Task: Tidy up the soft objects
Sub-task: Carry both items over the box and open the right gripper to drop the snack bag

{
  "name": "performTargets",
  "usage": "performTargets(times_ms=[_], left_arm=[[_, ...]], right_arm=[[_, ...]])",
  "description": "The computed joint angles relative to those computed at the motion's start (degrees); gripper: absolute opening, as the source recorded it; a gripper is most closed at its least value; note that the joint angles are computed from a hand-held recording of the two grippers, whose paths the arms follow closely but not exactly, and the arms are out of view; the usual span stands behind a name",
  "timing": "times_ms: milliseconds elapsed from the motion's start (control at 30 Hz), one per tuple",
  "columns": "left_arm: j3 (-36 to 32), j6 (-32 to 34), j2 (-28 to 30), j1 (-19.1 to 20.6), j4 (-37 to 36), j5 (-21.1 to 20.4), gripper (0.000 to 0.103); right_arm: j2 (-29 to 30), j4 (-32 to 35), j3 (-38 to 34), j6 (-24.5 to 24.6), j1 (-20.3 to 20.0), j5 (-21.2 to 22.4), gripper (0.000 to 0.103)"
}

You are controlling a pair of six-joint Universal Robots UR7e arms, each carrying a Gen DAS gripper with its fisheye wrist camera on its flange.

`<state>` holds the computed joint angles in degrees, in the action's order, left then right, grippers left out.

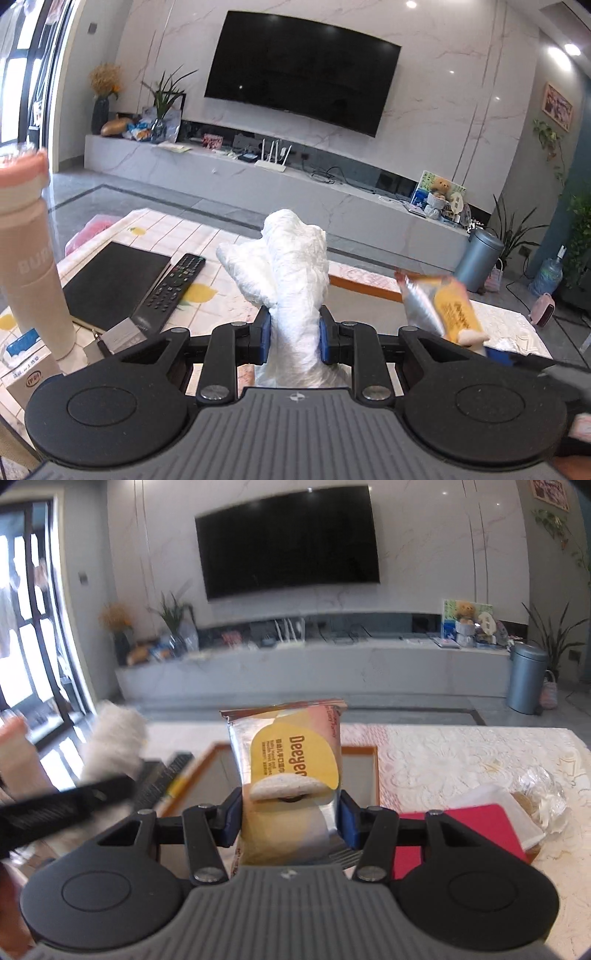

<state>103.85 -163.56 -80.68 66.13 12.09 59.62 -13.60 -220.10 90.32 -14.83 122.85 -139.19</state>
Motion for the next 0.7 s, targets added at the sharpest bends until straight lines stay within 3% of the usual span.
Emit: performTargets(times_ms=[233, 300, 467, 600, 700], left_arm=[[-4.4, -3.1, 3.0, 3.6, 5.9, 2.4, 0.028], [-4.8, -3.8, 3.1, 3.9, 7.2, 3.2, 0.028], [-5.0, -3.4, 3.3, 3.9, 7.8, 3.8, 0.028], [-6.1, -4.6, 4.2, 4.4, 8.9, 3.2, 0.028], [-6.3, -5.0, 4.4, 4.6, 8.9, 2.4, 0.028]], right_arm=[[5.3, 7.2, -8.4, 0.2, -2.8, -8.3, 0.052], [6.1, 11.4, -10.1, 2.4, -3.0, -10.6, 0.052], [5.7, 18.2, -10.9, 5.9, -3.5, -11.9, 0.052], [6.6, 18.7, -12.0, 5.7, -3.2, -14.1, 0.054], [7.8, 18.8, -13.7, 5.3, -2.7, -16.6, 0.061]])
